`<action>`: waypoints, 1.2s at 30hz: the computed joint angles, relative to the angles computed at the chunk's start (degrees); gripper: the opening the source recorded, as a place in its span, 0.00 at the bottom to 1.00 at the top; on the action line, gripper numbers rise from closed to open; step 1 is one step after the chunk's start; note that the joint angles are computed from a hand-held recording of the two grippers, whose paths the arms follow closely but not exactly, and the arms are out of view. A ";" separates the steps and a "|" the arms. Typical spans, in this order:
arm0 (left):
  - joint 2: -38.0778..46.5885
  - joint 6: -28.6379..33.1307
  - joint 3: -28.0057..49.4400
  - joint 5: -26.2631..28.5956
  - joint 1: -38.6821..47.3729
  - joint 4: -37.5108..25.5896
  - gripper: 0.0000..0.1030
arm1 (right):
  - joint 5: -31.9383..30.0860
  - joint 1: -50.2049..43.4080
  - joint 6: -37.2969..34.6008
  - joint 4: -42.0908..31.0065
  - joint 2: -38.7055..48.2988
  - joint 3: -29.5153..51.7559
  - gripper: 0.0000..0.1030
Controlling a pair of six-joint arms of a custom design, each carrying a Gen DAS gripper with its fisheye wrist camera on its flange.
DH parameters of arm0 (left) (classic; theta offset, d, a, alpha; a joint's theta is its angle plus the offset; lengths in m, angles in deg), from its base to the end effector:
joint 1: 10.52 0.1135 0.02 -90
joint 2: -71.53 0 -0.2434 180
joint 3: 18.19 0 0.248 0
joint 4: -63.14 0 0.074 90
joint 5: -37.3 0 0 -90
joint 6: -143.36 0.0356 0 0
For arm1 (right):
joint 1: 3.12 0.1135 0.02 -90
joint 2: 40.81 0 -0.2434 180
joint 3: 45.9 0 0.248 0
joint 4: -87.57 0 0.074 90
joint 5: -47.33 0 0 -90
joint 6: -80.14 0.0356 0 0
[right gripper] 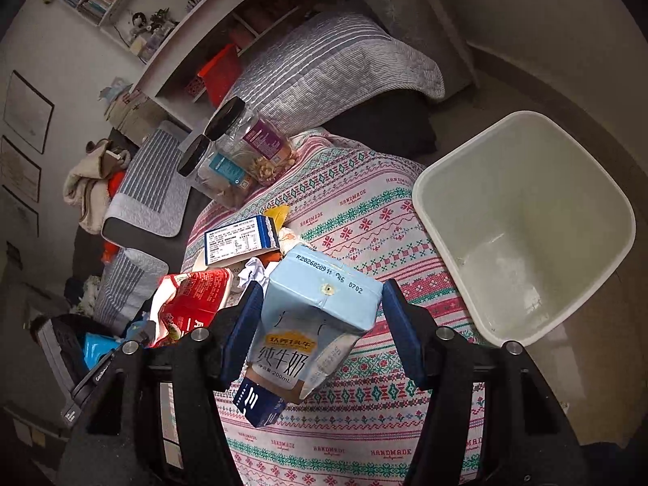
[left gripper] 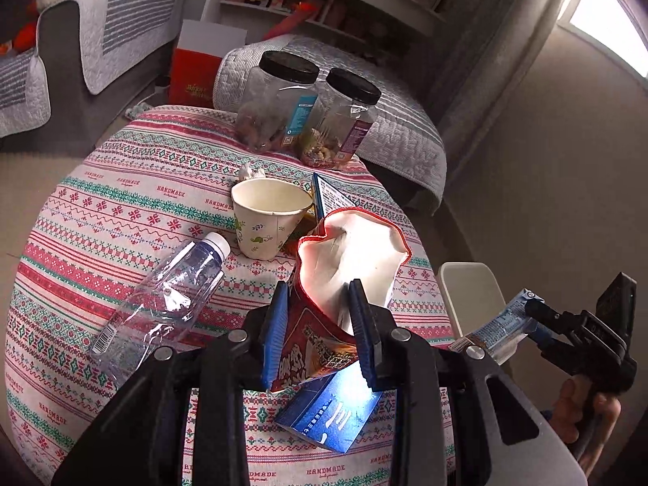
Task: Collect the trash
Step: 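Lift the milk carton with the right gripper while the left lifts the red snack bag, then open the right gripper over the white bin while the left releases the snack bag there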
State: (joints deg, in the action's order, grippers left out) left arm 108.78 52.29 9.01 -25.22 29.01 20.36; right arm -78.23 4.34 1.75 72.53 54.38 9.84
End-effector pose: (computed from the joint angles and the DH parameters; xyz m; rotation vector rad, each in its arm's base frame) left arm 0.1140 0.0728 0.1334 -0.6385 2.2868 -0.2842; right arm 0.2882 0.0586 0.1145 -0.1650 2.4919 0.9174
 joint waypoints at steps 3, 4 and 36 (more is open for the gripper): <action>-4.53 -4.23 0.07 -2.06 -5.09 -1.75 0.29 | 0.31 -2.91 0.50 0.93 -0.98 -0.01 0.56; -6.10 -6.37 0.02 -4.48 -8.52 -1.89 0.29 | 1.06 -3.63 0.56 1.32 -1.32 -0.10 0.56; 69.32 -46.52 27.60 -24.90 -67.43 50.71 0.33 | 19.51 -14.08 3.74 4.94 10.45 9.31 0.67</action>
